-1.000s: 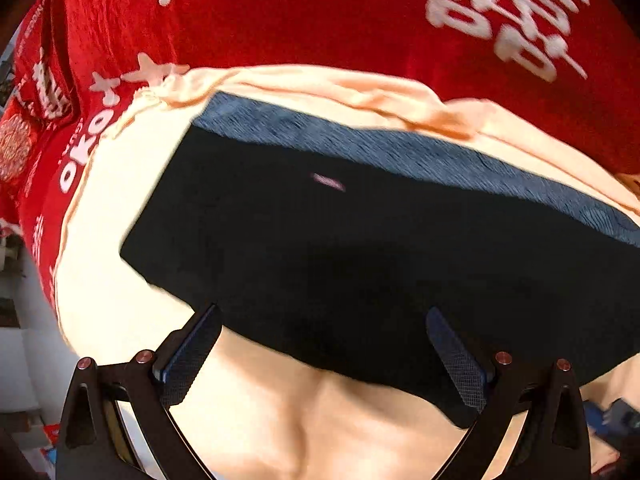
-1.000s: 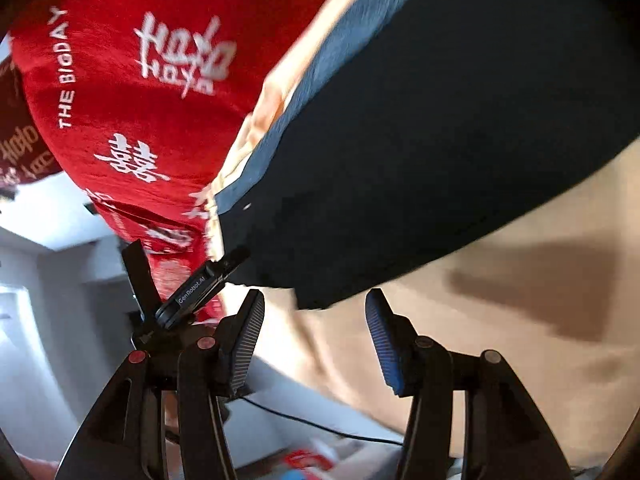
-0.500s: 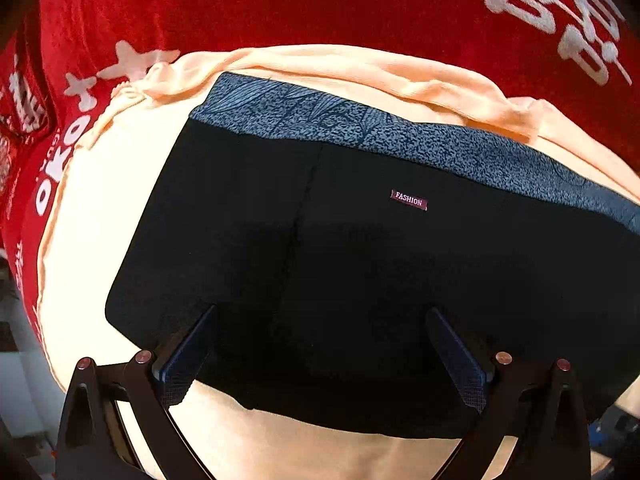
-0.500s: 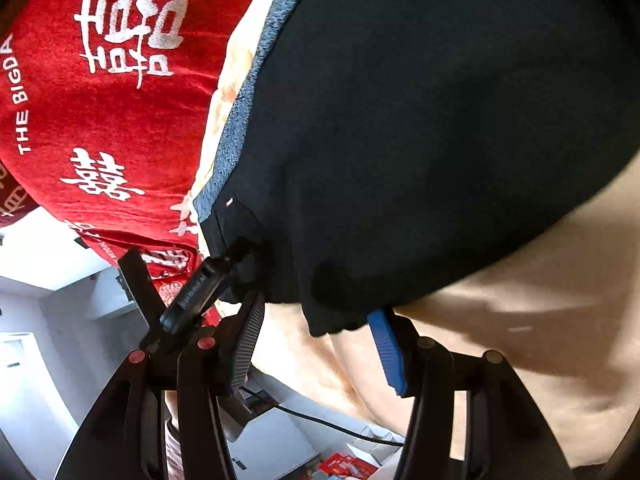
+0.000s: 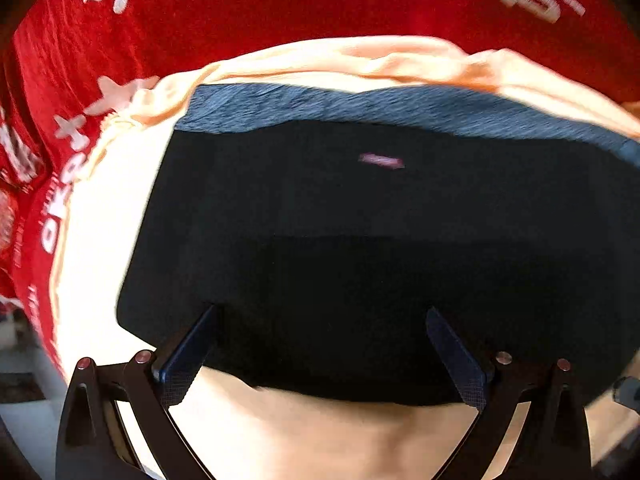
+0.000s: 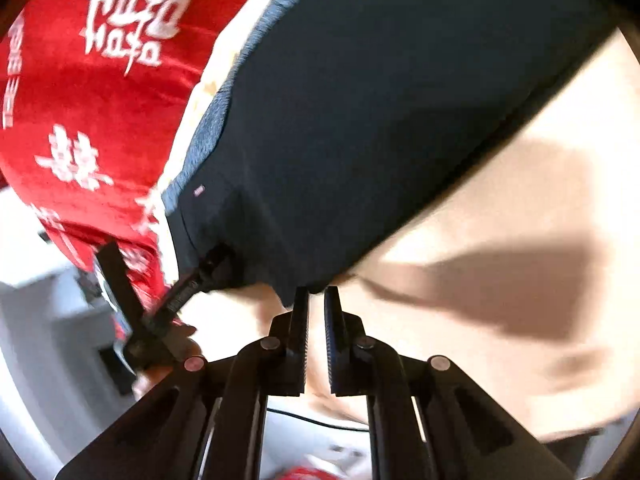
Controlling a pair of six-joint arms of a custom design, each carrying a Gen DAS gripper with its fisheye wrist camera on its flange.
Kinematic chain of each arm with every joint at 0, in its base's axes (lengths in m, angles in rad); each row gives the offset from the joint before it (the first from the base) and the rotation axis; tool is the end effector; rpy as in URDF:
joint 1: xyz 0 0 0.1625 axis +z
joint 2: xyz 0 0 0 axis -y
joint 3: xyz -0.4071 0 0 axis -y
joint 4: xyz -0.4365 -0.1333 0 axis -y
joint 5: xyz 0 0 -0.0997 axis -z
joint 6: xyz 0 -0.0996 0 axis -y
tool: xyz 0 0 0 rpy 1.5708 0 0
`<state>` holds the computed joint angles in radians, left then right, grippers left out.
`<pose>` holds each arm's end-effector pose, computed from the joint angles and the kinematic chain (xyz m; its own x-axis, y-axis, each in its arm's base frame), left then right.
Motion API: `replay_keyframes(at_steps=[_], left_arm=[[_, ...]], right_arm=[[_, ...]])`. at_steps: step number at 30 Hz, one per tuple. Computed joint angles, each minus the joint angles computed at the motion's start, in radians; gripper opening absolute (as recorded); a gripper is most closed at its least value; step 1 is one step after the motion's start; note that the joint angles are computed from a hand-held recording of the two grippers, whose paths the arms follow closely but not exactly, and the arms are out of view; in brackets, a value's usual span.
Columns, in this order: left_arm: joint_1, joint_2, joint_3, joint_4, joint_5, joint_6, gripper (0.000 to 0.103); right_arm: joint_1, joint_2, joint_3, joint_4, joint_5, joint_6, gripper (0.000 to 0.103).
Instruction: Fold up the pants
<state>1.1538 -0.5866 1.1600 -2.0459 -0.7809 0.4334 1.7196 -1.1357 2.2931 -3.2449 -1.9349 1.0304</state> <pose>-0.1367 -0.8123 0.0715 -0.3892 0.6987 -0.6003 0.6242 0.6793 0.3859 0.1679 -0.4598 0.1003 -0.5994 0.7556 -0.2643 0.7485 0.4120 -0.5197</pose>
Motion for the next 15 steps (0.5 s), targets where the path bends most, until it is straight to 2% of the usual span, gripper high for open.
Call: replay_keyframes(at_steps=[2,3,5,7,8,11,13,15], left_arm=[[-0.019,-0.023,0.026,0.008,-0.07,-0.028,0.103],[-0.03,-0.03,0.043,0.004,-0.104,-0.031,0.103],[-0.053,-0.037,0.077,0.001,-0.159,-0.034,0.103],[-0.073,-0.039,0.117,-0.004,-0.189,-0.035,0.103],[-0.082,-0.043,0.149,-0.013,-0.193,-0.032,0.103],[-0.087,-0.057,0.23,-0.032,-0.158,-0.041,0.103],[-0.076,-0.08,0.256,-0.067,-0.19,-0.073,0.103],[-0.068,-0.077,0.228,-0.003,-0.205,-0.112,0.103]], right_arm=[[0.033,-0.08,-0.021,0.184,-0.146,-0.041,0.011],[0.033,-0.106,-0.034,0.249,-0.194,-0.056,0.011],[0.0,-0.148,-0.045,0.314,-0.229,-0.103,0.012],[-0.036,-0.168,-0.064,0.439,-0.278,-0.118,0.022],[-0.047,-0.166,-0.058,0.455,-0.291,-0.123,0.024],[-0.054,-0.18,-0.002,0.34,-0.265,-0.134,0.024],[-0.044,-0.191,0.002,0.367,-0.261,-0.112,0.024],[-0.039,-0.208,-0.007,0.439,-0.242,-0.082,0.025]])
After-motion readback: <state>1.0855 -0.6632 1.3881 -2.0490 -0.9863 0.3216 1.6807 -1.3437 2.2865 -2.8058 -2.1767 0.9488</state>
